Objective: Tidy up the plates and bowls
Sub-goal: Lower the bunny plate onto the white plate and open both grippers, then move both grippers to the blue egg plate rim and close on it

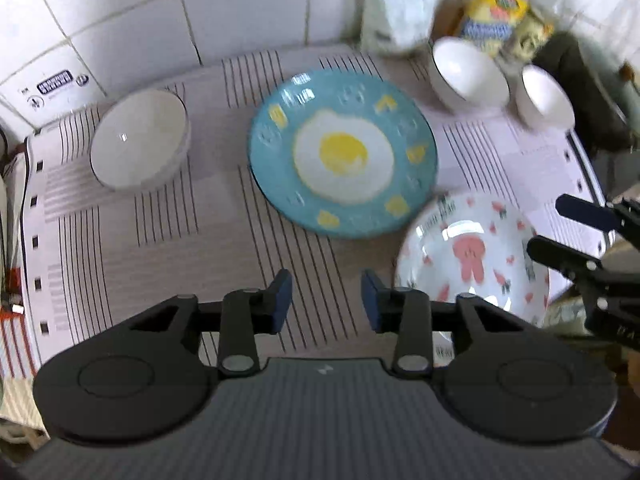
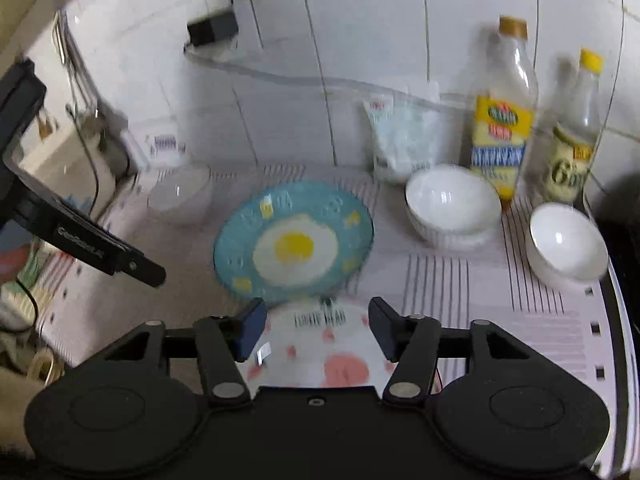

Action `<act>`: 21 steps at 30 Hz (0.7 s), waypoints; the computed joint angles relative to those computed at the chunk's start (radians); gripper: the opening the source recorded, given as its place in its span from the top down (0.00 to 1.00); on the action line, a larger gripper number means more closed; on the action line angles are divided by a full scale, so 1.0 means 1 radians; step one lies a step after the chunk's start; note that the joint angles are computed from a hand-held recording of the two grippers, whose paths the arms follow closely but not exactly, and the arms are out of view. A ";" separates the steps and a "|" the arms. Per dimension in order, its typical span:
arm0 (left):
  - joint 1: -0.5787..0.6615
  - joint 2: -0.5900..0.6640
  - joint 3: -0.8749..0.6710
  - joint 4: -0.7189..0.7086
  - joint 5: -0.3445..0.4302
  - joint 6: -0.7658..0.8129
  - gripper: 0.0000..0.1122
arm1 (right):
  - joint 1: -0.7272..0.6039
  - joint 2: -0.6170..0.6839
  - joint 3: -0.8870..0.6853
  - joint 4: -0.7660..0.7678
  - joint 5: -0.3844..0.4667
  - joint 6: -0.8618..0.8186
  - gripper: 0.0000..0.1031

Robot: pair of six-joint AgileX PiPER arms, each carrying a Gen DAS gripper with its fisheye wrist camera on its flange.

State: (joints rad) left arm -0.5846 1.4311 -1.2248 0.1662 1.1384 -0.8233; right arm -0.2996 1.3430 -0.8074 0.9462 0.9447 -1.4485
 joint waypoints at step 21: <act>0.316 0.220 0.161 -0.068 -0.483 0.184 0.32 | 0.250 0.541 -0.224 0.190 -0.251 0.380 0.22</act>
